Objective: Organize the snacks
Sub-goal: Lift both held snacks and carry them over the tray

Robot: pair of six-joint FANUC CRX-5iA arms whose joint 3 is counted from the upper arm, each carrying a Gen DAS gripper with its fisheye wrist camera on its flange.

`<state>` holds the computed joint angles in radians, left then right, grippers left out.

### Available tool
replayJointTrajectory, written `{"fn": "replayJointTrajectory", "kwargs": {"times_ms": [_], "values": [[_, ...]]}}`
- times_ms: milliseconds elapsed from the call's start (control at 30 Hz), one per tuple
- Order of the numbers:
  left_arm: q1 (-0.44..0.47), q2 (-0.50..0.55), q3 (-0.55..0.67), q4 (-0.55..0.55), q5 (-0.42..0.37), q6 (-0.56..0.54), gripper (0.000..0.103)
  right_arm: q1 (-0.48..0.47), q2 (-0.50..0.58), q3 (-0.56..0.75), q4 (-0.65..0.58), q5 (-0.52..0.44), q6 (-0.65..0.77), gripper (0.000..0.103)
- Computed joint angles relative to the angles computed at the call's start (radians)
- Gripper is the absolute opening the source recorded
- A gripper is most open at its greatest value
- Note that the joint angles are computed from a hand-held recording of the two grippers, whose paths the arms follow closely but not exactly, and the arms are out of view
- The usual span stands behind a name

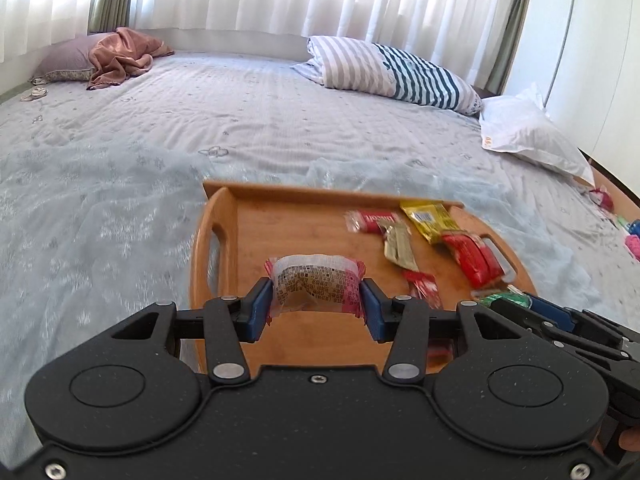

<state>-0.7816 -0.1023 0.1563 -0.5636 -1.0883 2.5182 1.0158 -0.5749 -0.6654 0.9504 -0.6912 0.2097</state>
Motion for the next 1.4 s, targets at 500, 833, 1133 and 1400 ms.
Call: {"fn": "replayJointTrajectory", "kwargs": {"times_ms": [500, 833, 1133, 1400], "values": [[0.315, 0.128, 0.038, 0.314, 0.121, -0.286, 0.044, -0.198, 0.365, 0.394, -0.556, 0.191, 0.662, 0.046], [0.388, 0.217, 0.082, 0.398, 0.115, -0.336, 0.045, -0.227, 0.525, 0.574, -0.721, 0.126, 0.930, 0.046], [0.400, 0.252, 0.094, 0.411, 0.131, -0.337, 0.045, -0.224, 0.580, 0.611, -0.705, 0.096, 0.945, 0.046], [0.402, 0.252, 0.080, 0.407, 0.166, -0.325, 0.045, -0.230, 0.601, 0.624, -0.729, 0.091, 0.971, 0.047]]}}
